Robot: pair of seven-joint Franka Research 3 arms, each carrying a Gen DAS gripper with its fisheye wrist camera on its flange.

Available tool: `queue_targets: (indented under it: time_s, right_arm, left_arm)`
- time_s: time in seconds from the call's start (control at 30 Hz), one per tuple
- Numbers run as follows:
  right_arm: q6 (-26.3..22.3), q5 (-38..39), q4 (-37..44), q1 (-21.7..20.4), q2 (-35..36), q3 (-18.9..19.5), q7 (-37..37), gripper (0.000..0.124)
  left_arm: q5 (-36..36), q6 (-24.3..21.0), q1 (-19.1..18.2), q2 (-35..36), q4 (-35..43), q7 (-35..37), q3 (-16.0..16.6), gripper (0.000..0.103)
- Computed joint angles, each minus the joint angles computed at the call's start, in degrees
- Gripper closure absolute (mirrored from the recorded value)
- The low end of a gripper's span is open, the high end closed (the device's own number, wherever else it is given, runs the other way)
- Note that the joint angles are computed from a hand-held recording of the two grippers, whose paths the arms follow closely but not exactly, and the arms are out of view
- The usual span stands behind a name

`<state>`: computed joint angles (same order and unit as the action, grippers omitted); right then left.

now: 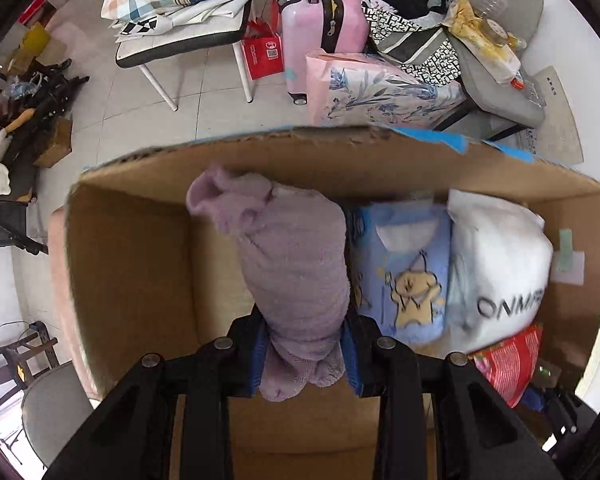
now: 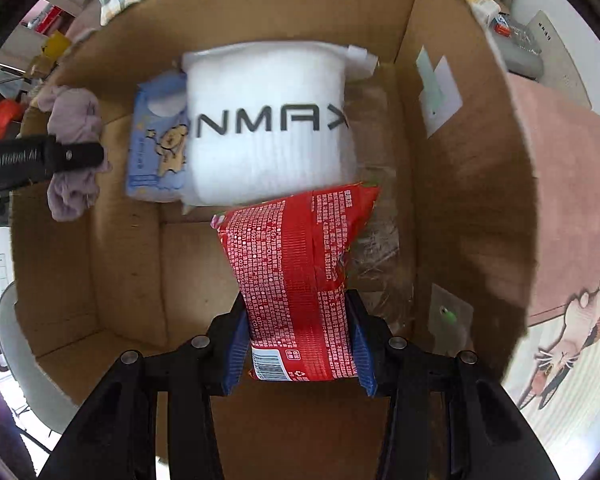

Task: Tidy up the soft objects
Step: 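Lower the cloth and red bag into the box and release both, then grasp the green snack bag with left tool while right tool grasps orange panda bag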

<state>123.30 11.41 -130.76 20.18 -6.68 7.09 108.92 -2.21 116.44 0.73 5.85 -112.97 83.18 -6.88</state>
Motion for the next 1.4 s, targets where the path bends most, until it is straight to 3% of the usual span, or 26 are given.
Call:
queue_targets:
  time_s: [0.23,0.3,0.37,0.5,0.57,0.67,0.87,1.07,1.17,1.23,1.33,1.4]
  right_arm:
    - [-0.9,0.7,1.5,0.4,2.0,0.0,-1.3,0.076]
    - [-1.8,1.0,2.6,0.5,2.4,-0.1,-1.3,0.07]
    - [-1.9,1.0,3.0,0.5,1.5,-0.1,-1.3,0.048]
    - [-3.6,-0.5,4.8,0.6,-0.9,0.4,-0.2,0.034]
    - [-4.5,-2.1,5.7,0.8,-2.3,0.9,0.3,0.033]
    - [-4.5,-2.9,5.6,0.9,-4.4,1.1,0.2,0.021]
    - [-2.4,-4.1,2.4,1.0,-10.9,2.4,1.0,0.021]
    - [-1.9,-0.3,-2.7,1.6,-18.6,2.4,0.1,0.021]
    - [-0.8,3.2,-9.1,2.1,-25.2,1.9,-0.8,0.021]
    - [-1.3,3.7,-13.5,1.6,-29.4,2.5,0.2,0.021]
    - [-1.1,5.4,-19.4,1.3,-34.5,2.7,1.6,0.021]
    - [-1.1,7.0,-22.0,1.4,-35.8,2.4,2.0,0.021]
  left_arm:
    - [-0.4,-5.1,0.5,2.2,3.5,-1.8,0.1,0.064]
    - [-1.3,-5.4,1.0,1.4,3.8,-2.0,0.3,0.05]
    - [-1.0,-4.9,1.2,-0.1,3.7,-2.3,0.6,0.035]
    - [0.8,-2.5,1.1,-5.4,1.0,-2.9,0.9,0.015]
    - [0.2,-1.3,0.8,-8.4,-1.2,-2.2,1.1,0.008]
    - [-1.1,0.5,0.2,-15.2,-6.4,-1.4,1.7,0.004]
    - [-0.8,2.8,-2.3,-29.2,-15.9,-3.1,2.6,0.001]
    - [0.4,-0.9,-2.9,-41.9,-24.0,-13.9,2.3,0.001]
    - [-0.8,-2.6,-4.0,-47.9,-29.9,-18.3,3.5,0.001]
    - [-5.4,-4.0,-4.8,-50.9,-34.9,-21.8,6.0,0.001]
    - [-11.3,-3.5,-4.9,-52.4,-41.1,-26.2,8.2,0.001]
    - [-11.5,-1.5,-4.6,-52.7,-43.7,-28.7,6.8,0.001]
